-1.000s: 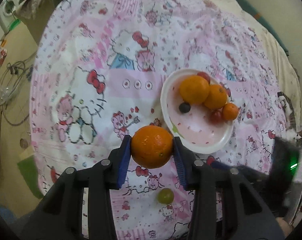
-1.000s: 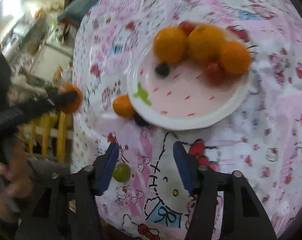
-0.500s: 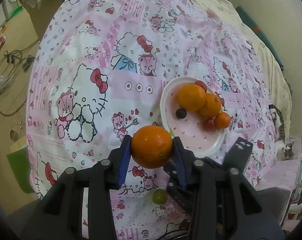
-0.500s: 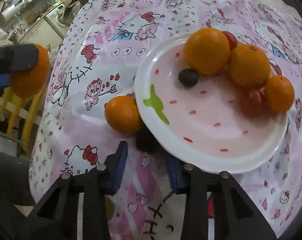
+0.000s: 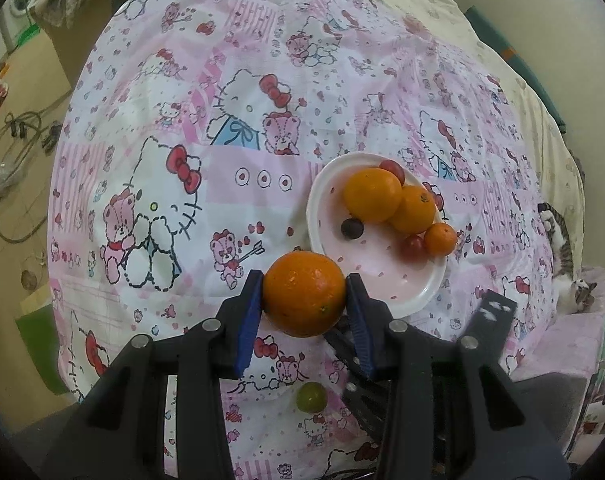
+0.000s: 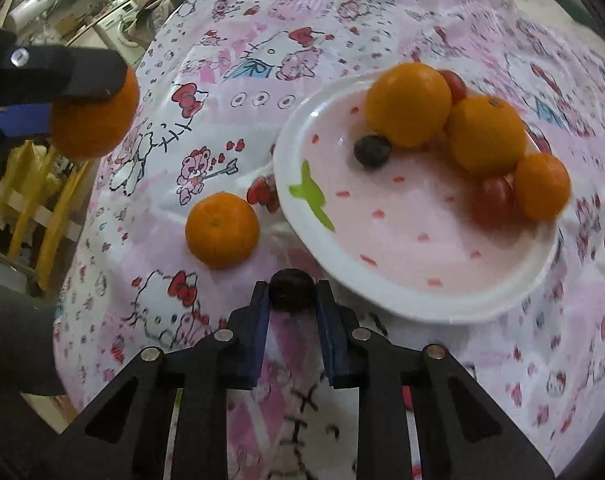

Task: Organize fruits
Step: 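Lower the dark grape onto the plate and open the right tool while the left tool carries the orange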

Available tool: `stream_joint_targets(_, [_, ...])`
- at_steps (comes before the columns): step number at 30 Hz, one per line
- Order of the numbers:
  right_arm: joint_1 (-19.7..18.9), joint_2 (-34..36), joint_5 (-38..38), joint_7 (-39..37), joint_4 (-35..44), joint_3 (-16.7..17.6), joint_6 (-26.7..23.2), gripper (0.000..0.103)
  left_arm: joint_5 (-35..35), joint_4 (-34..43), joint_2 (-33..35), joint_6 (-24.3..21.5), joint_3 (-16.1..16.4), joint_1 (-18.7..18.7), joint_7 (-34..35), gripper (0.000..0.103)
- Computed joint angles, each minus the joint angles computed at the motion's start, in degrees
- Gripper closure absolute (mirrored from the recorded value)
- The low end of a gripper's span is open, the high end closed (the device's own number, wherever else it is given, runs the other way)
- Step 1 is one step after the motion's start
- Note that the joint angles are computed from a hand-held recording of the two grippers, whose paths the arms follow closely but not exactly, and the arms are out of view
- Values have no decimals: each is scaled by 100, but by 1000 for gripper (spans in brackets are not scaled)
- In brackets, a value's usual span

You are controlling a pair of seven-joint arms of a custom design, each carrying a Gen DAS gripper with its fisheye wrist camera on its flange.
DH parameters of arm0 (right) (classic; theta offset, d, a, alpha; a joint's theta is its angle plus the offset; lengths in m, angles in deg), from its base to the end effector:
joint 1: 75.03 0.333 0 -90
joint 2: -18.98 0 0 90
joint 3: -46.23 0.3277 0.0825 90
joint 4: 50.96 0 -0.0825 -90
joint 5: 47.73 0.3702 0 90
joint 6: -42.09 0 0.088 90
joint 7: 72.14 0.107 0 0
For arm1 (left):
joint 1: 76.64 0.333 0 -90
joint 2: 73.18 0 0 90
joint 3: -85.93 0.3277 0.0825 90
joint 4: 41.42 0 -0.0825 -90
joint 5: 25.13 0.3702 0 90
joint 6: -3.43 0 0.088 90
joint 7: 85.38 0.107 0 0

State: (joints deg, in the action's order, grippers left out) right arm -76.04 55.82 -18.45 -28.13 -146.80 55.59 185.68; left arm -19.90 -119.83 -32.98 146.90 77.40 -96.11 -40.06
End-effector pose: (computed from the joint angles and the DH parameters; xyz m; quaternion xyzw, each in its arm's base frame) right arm 0.6923 0.0814 0.2708 -0.8411 0.4884 0.0146 0.2320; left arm 0.6876 -0.3323 0.3692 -0.7812 0.5845 -0.2178 0.0246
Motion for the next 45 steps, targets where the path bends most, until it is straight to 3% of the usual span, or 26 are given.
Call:
stream_joint_targets(10, [-440, -555, 714, -297, -264, -39, -708, 79, 240, 419, 272, -353, 118, -211, -159, 66])
stream_joint_targets(20, [-646, -827, 1289, -616, -143, -287, -912, 79, 504, 460, 365, -409, 231, -375, -317, 66])
stream_joint_targets(30, [-793, -502, 1523, -486, 515, -312, -1062, 79, 1079, 503, 401, -335, 421, -574, -463, 66])
stream_joint_targets(39, [-734, -78, 1276, -259, 1117, -240, -1223, 79, 1077, 686, 530, -405, 354, -564, -382, 66])
stream_joint_targets(45, [-705, 397, 959, 211, 1780, -235, -1596, 79, 1040, 960, 689, -466, 340, -586, -261, 66])
